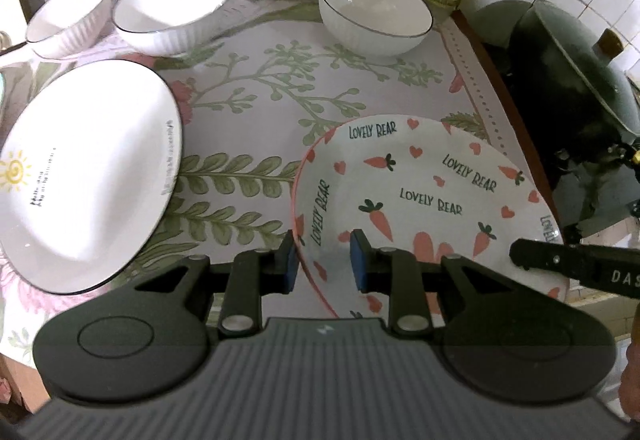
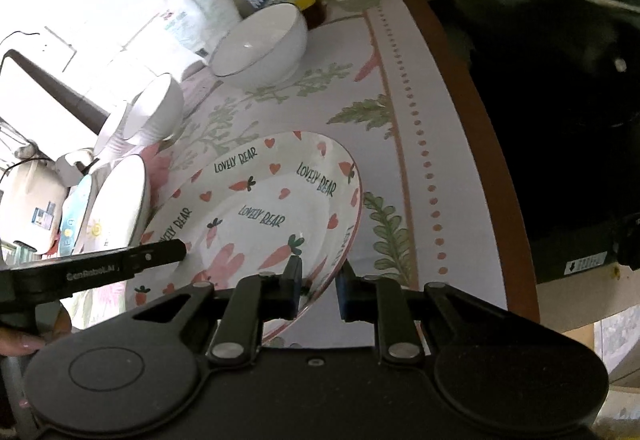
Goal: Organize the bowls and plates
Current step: 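Lift the bunny plate and carry it over the white plate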
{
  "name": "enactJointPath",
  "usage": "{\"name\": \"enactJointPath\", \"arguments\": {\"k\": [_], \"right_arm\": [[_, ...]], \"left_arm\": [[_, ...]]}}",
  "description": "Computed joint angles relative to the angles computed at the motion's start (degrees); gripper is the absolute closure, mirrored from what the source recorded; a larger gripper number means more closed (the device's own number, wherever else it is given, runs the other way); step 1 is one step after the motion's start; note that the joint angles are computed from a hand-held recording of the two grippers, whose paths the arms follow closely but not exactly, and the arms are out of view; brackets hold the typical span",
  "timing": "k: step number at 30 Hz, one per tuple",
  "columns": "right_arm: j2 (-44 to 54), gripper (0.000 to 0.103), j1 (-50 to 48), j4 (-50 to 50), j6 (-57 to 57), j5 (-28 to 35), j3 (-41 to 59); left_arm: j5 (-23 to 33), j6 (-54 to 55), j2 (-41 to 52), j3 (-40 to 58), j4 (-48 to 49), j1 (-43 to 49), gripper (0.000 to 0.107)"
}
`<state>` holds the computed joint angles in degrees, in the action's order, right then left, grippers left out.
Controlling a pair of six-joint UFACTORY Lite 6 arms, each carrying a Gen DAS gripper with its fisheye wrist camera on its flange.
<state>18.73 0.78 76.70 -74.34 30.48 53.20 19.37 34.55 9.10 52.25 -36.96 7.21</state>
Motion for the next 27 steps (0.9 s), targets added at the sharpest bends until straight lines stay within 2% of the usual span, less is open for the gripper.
{"name": "enactJointPath", "arguments": {"k": [3,6,10,15,22,27], "right_arm": [[-3.04,0.081,1.25,-1.09,1.28,-0.08,-1.26],[-6.52,0.080,2.37,-6.55,7.97,1.59,-1.30],[-11.52,0.080,4.32,-9.96,13.58,4.69,-1.04],[-13.93,0.080,8.55,-11.37,17.03,6.09,1.88],[-11.76,0.080,15.71,-13.94,21.90,6.16,9.31],[-8.49,0.080,20.59,-15.53,25.13,5.14,14.31]], "left_arm": [[1.67,0.30,-4.33,-2.27,1.03,1.58,0.082],[4.84,-0.99,-9.20,-3.27,3.37,4.02,0.082],[11.30,0.34,-16.57,-3.40,4.09,10.26,0.082],[18.63,3.35,-20.92,-1.32,3.32,19.03,0.082],[24.89,5.90,-22.05,2.99,2.22,29.17,0.082],[26.92,9.96,-20.49,5.36,0.77,35.52,0.082]]}}
